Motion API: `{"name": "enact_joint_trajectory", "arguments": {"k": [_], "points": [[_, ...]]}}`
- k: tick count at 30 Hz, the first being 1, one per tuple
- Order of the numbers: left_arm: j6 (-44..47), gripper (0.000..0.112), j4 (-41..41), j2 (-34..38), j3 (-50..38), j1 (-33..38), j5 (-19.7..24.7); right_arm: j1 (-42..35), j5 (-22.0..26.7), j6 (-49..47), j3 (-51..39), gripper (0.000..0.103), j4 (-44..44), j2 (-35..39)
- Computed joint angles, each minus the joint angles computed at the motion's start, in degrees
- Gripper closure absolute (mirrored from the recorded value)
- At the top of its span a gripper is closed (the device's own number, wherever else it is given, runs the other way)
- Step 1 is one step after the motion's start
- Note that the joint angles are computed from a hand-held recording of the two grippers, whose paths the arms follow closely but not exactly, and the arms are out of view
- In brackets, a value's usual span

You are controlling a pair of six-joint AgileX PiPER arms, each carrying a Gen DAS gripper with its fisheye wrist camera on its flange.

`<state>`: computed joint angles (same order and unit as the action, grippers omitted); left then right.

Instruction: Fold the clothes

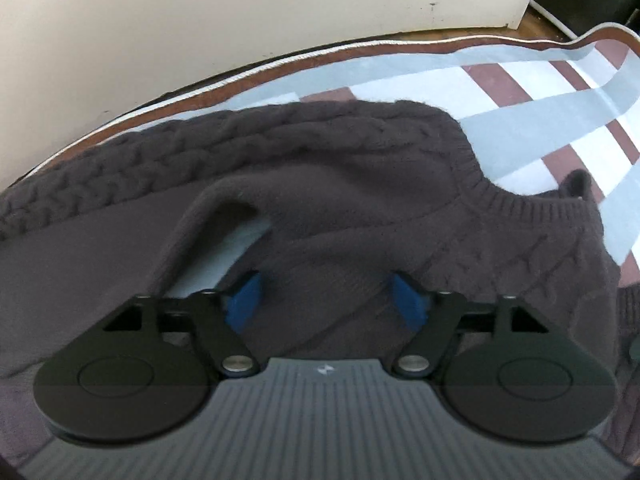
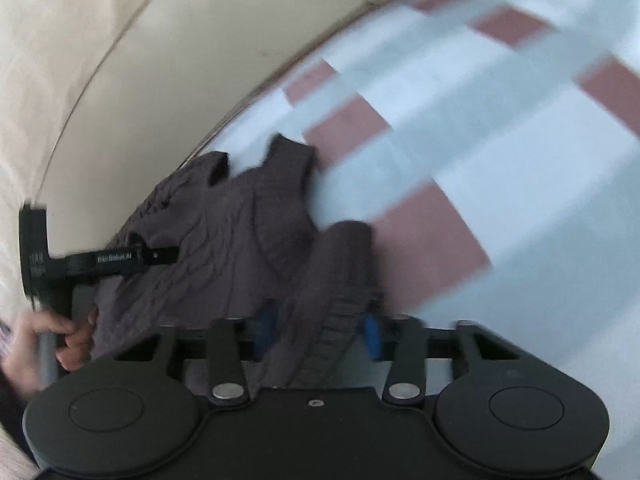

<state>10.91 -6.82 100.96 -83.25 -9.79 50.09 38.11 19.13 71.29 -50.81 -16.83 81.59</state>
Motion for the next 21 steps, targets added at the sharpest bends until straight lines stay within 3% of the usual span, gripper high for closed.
{"name": "enact_joint_trajectory", "arguments": {"k": [2, 3, 5, 6, 8, 10, 12, 15, 16, 17, 20, 21], "points": [[0.0, 0.025, 0.6, 0.2, 0.7, -0.8, -2.0, 2.9, 4.1, 6.5, -2.3, 0.092, -11.5, 0.6], [0.5, 0.031, 0.8, -0.3, 1.5, -1.3, -3.4, 4.7, 6.4, 9.8, -3.4, 0.096, -17.2, 1.1], [3.0, 0.092, 0.4, -1.8, 3.0, -2.3, -5.8, 9.3, 14.1, 18.5, -5.5, 0.099, -28.6, 0.2], [4.3, 0.101, -0.3, -2.7, 3.5, -2.6, -6.3, 12.5, 19.9, 23.5, -6.2, 0.099, -34.4, -1.4], [5.2, 0.102, -1.5, -4.7, 4.7, -3.4, -8.0, 18.0, 30.1, 26.6, -7.9, 0.1, -42.6, -2.2], [2.2, 0.099, -0.3, -4.6, 5.0, -4.3, -9.3, 18.1, 32.8, 21.4, -10.2, 0.1, -41.7, -0.4], [-2.0, 0.086, 1.4, -3.1, 3.8, -4.6, -7.4, 15.5, 33.1, 16.0, -12.1, 0.099, -36.6, 3.3], [4.3, 0.072, -6.5, -4.8, 4.4, 0.5, -3.0, 9.8, 27.0, 7.6, -12.8, 0.096, -24.9, 7.6], [6.7, 0.066, -9.3, -5.6, 4.8, 2.6, -1.4, 9.5, 26.1, 7.8, -12.3, 0.091, -24.0, 7.8], [9.1, 0.059, -11.6, -6.9, 5.2, 4.9, 0.3, 9.5, 24.3, 10.2, -10.5, 0.078, -24.6, 5.7], [16.8, 0.056, -17.2, -12.9, 7.0, 12.7, 5.5, 10.2, 20.7, 18.5, -5.6, 0.057, -26.3, -1.2], [20.4, 0.056, -19.4, -14.7, 7.7, 14.8, 7.7, 10.7, 20.9, 21.0, -4.4, 0.055, -26.1, -3.6]]}}
